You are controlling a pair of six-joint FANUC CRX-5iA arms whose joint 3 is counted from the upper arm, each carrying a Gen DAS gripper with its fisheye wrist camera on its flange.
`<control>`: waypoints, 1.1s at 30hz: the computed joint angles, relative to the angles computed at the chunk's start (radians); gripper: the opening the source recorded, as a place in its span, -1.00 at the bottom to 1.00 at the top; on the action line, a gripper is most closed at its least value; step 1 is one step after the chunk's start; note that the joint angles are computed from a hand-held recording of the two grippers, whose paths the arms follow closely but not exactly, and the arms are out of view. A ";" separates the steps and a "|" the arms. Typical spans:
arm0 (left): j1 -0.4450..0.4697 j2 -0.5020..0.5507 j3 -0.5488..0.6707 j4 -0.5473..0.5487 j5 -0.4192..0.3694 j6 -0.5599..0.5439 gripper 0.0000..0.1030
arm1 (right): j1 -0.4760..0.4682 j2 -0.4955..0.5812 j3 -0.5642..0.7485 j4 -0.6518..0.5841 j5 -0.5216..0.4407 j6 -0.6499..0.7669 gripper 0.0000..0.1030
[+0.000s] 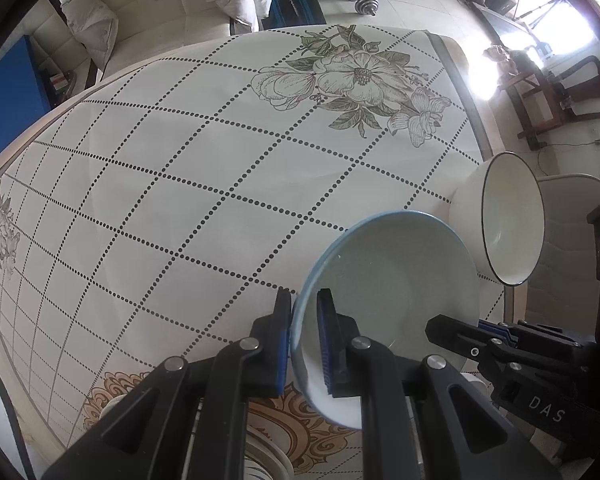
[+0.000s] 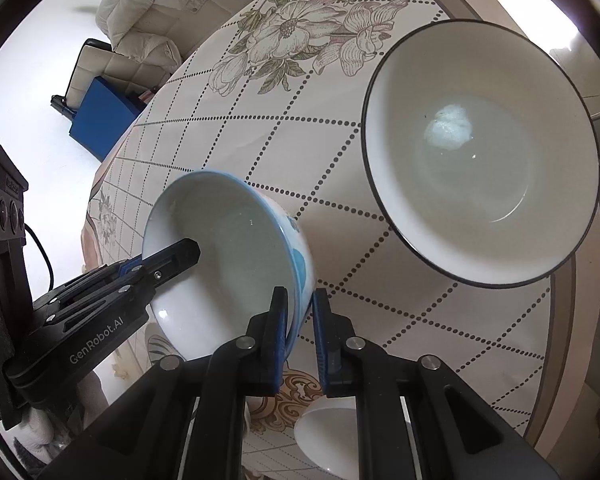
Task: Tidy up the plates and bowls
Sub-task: 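Carry the dotted bowl over the plain white bowl and lower it inside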
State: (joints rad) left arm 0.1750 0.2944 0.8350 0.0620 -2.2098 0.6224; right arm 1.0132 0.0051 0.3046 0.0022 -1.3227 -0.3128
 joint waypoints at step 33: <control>0.176 -0.279 -0.282 0.108 -0.071 -0.183 -0.79 | 0.431 -0.086 0.036 0.244 -0.270 -0.333 -0.72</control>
State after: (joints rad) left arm 0.3507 0.0151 0.5530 0.1704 -2.2809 0.4398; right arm 1.4445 -0.0809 0.3405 0.2464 -1.5926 -0.6456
